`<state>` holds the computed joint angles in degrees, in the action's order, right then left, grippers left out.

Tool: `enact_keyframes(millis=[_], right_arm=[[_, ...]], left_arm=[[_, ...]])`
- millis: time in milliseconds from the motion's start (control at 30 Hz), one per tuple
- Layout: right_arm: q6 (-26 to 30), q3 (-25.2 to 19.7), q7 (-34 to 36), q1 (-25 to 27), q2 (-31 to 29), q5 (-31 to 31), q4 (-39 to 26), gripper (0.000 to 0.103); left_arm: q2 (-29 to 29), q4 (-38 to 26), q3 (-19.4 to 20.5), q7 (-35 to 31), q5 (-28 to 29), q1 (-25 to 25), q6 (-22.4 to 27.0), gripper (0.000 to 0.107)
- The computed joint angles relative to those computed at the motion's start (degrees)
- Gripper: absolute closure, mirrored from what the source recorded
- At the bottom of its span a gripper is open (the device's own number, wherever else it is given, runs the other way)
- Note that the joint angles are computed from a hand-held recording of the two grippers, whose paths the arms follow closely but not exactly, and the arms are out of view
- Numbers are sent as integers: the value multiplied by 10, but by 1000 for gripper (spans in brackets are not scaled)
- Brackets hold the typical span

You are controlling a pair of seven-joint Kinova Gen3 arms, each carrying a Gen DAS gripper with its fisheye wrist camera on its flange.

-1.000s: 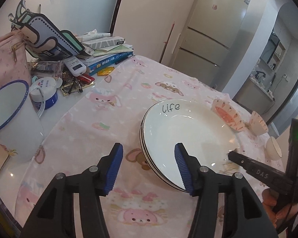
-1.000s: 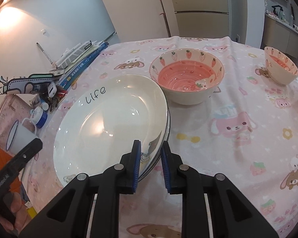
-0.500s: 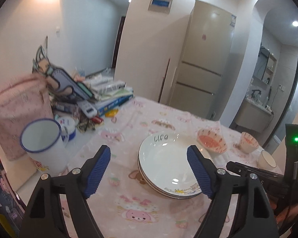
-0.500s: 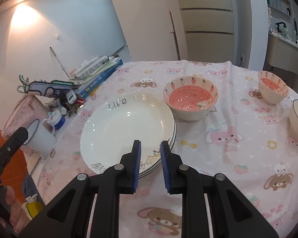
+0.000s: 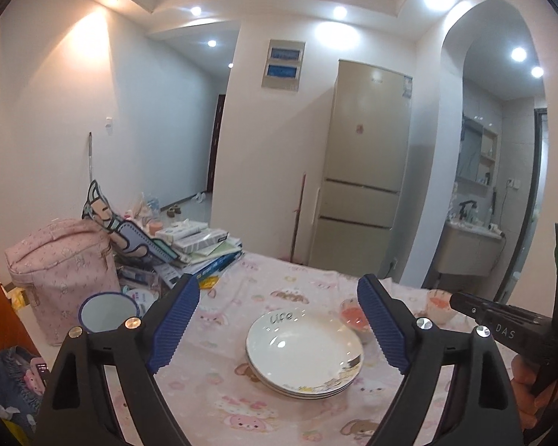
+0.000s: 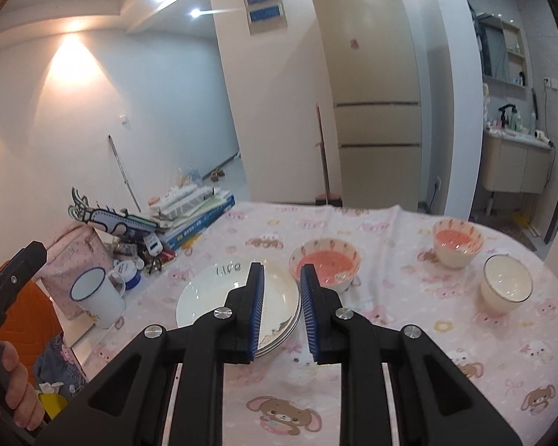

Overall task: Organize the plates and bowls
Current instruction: 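Move both grippers back and across the table toward the pink strawberry bowl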

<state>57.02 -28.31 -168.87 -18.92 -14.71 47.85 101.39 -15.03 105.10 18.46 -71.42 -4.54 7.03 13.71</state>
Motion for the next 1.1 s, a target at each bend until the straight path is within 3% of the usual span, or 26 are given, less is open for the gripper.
enact_keyframes(millis=[100,167,233,367,567,667,733,967,1100], right_arm=[[9,-14,-15,8,-25,15,8,83],[12,-26,-22,20,-39,22,13,83],[23,-47,-33,39,-51,35,17,83],[61,-95,-54,73,-59,68,22,79],[32,-87,-39,87,-102,35,36,47],[27,-110,-37,116,-122,40,45,25],[17,-126,-41,140,-137,50,53,2],[1,-190,-36,231,-187,63,74,0],[-51,-147,-7,213,-206,24,89,0]], left_arm=[[-12,3,-10,-10,5,14,-9,16],[-24,5,-1,-9,4,5,-12,4],[-33,2,10,-2,7,-6,-1,5],[-56,19,-2,-8,21,8,-28,5],[-82,27,33,-11,27,-36,-42,5],[-79,17,12,-20,37,-4,-24,5],[-85,19,15,-18,42,-3,-26,5],[-127,53,81,5,48,-83,-71,5],[-137,67,108,0,51,-106,-93,5]])
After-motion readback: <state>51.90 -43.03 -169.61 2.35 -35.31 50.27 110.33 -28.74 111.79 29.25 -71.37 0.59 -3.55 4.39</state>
